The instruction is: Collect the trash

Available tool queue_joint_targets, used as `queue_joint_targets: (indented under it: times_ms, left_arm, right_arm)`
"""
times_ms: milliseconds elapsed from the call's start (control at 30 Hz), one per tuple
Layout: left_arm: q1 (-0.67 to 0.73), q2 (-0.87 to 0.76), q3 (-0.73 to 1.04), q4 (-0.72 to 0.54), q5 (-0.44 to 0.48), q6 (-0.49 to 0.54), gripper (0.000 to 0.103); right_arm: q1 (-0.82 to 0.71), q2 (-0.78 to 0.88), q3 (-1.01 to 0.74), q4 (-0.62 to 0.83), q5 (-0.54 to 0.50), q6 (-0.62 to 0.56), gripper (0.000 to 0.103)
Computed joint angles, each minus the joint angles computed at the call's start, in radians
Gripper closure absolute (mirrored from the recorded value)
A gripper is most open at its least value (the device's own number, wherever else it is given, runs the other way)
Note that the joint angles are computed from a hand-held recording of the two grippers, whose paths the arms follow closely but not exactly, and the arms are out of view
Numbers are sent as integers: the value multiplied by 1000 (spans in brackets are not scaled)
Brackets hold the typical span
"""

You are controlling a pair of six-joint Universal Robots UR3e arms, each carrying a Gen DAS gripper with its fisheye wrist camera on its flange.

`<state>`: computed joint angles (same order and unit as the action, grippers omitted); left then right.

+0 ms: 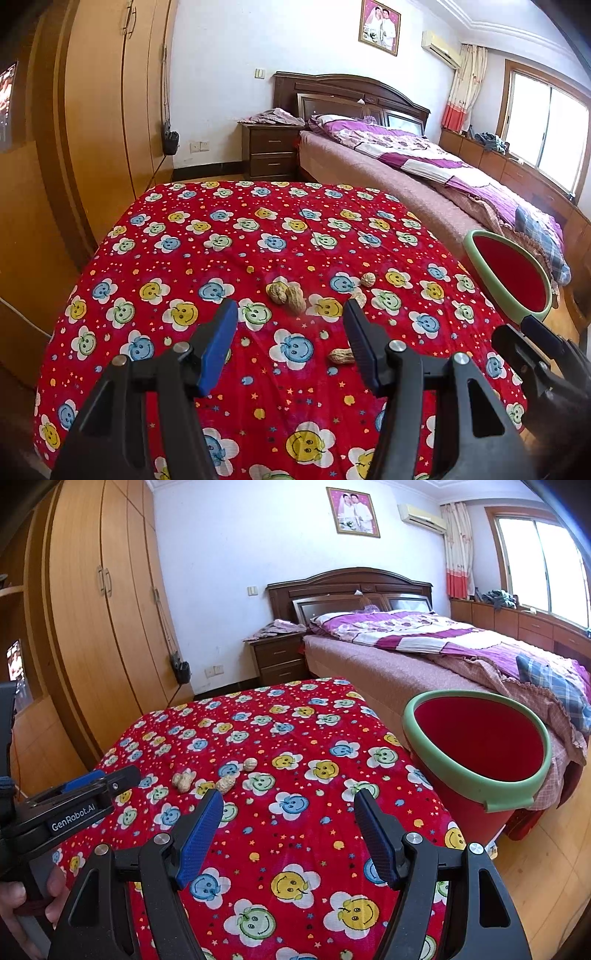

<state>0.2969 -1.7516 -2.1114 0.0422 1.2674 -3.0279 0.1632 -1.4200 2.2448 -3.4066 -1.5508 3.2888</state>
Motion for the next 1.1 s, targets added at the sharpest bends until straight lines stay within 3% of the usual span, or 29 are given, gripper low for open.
queue_joint_targets:
  times_ms: [1100]
  left_arm:
    - [9, 6, 8, -2, -4, 3, 44]
  right_arm:
    - [-3, 3, 4, -6, 3, -2, 28]
